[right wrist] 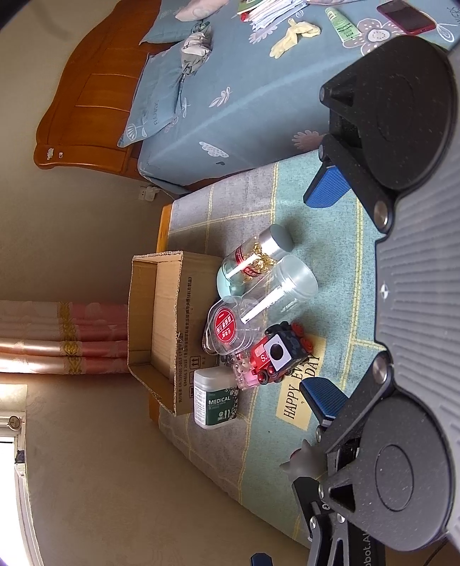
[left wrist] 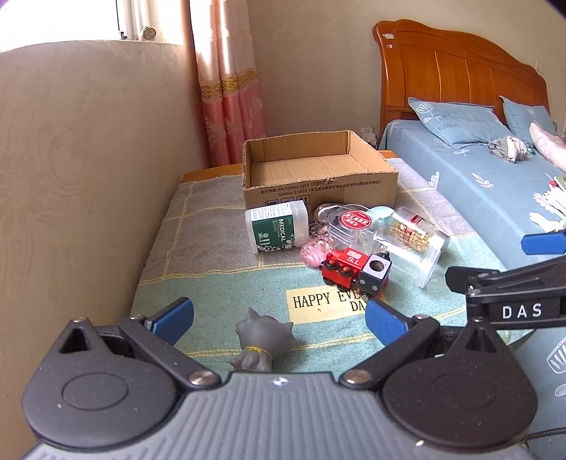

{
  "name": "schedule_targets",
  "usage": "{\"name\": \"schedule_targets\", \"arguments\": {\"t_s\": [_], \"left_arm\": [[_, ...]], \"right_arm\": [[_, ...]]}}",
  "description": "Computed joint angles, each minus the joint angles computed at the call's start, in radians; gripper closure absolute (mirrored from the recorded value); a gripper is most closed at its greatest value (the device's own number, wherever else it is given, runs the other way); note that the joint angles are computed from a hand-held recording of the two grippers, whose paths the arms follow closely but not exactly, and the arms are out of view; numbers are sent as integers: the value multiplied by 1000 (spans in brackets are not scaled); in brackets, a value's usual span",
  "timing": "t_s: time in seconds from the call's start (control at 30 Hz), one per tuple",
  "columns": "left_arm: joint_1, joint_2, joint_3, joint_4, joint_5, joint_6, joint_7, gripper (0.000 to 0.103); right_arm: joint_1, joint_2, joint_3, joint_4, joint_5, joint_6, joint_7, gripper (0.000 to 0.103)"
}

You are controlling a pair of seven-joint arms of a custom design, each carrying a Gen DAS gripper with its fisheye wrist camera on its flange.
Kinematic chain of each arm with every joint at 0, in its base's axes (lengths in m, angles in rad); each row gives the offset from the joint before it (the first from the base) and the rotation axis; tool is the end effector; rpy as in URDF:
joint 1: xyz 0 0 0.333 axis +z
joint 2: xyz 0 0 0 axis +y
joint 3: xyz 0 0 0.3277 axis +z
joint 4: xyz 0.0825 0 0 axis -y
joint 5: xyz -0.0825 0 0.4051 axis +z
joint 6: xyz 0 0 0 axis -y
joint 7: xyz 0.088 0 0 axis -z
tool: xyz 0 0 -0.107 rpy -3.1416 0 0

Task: Organize rigid objects

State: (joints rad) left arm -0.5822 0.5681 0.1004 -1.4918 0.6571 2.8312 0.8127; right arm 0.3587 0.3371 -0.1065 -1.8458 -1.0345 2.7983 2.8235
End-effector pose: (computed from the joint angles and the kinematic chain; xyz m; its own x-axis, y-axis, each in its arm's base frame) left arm 0.6636 -0.4014 0.4225 -0.2698 -0.9592 -0.0846 -0.6088 0.2381 -0.7568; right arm 0.6520 0.2161 0.3942 -0.1209 -0.9907 0.0617 -0.6719 0.0359 -0.7398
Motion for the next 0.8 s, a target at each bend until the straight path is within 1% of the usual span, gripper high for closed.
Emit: {"name": "schedule_targets", "arguments": {"t_s": [0.13, 0.23, 0.3, 0.4, 0.5, 0.57, 0.63, 0.67, 0.73, 0.77, 0.8], "left_arm": [[14, 7, -8, -2, -12, 9, 26, 1], [37, 13, -24, -13, -45, 39, 68, 1], [63, 16, -46, -26, -85, 69, 124, 1], [86, 27, -59, -41, -140, 113, 202, 1], [95, 45, -59, -43, -184, 115, 271, 1], [98, 59, -56, -42, -219, 102, 302, 1], [119, 73, -79, -41, -270, 84, 352, 1], [137, 81, -99, -38, -300, 73, 386, 1], [179, 96, -152, -33, -364, 54, 463, 1], [179, 105, -152, -23, -384, 37, 477, 1], [168, 114, -138, -13, -394, 20, 480, 1]], "right_arm": [[0, 9, -5, 8, -17, 16, -3, 0], [0, 18, -15, 13, -42, 46, 2, 0], [-2, 29, -28, 16, -71, 96, 16, 0], [-9, 45, -45, 17, -90, 175, 13, 0], [-7, 63, -62, 22, -82, 207, -3, 0], [-10, 76, -67, 25, -58, 224, -26, 0], [-20, 88, -61, 25, -8, 237, -70, 0], [-20, 94, -63, 25, 11, 249, -87, 0], [-39, 109, -44, 29, 79, 259, -157, 0], [-42, 116, -39, 31, 105, 262, -187, 0], [-41, 123, -41, 33, 124, 266, -209, 0]]}}
